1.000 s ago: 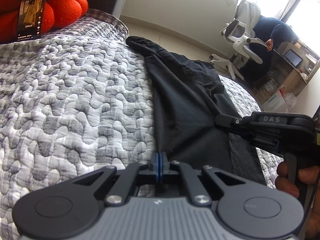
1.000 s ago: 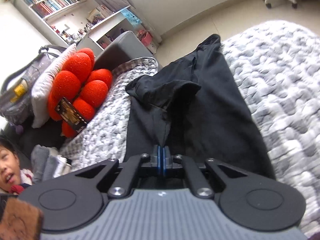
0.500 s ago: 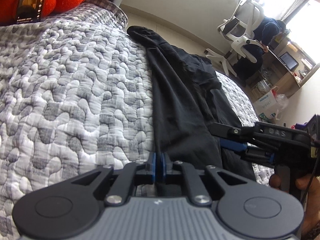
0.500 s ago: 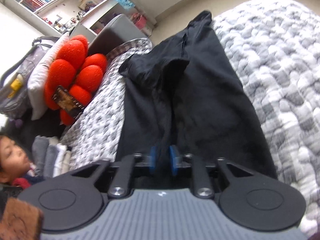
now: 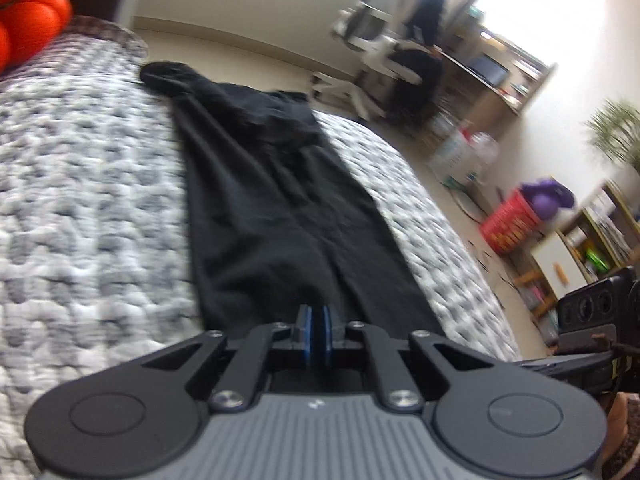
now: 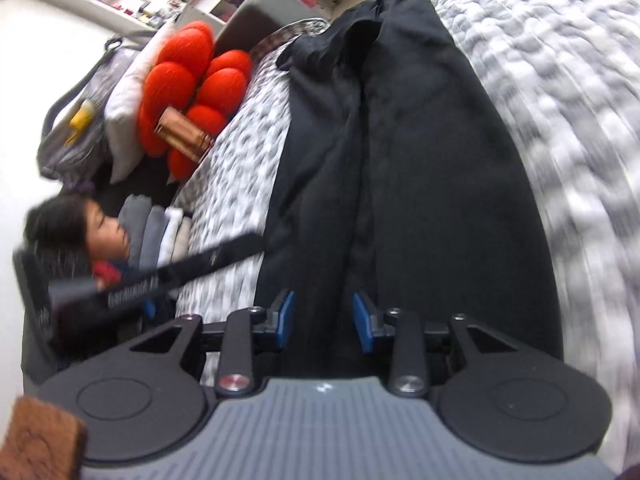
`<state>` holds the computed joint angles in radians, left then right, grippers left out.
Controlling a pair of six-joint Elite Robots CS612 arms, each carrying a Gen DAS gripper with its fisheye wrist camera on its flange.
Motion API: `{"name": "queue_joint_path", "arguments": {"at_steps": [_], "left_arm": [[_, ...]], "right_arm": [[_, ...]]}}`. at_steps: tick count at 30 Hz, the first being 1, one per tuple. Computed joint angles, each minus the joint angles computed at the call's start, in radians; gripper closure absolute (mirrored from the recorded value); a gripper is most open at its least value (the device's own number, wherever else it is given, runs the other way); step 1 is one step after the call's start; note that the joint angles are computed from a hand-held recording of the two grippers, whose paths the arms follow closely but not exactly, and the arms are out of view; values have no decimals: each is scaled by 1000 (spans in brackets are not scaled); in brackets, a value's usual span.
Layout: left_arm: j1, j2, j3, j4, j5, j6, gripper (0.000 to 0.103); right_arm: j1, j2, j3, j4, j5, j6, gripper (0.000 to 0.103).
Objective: Fold clothes
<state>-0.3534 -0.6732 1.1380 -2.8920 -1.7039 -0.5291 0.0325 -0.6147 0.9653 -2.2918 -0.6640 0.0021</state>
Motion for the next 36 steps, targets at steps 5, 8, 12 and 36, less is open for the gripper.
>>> {"name": "queue_joint_path", "arguments": {"at_steps": [5, 8, 12, 36], "left_arm": [[-7, 4, -17, 61, -93, 79, 97], [-16, 0, -15, 92, -95, 105, 97], [-24, -14, -5, 137, -62, 109, 96], [-57, -17, -7, 204, 65, 147, 87]], "right_arm": [[-10, -84, 197, -178, 24, 13, 67], [-9, -125, 288, -268, -3, -14, 67], [1, -167, 388, -390, -77, -74, 67], [96, -172, 538, -764, -474, -121, 100]]}}
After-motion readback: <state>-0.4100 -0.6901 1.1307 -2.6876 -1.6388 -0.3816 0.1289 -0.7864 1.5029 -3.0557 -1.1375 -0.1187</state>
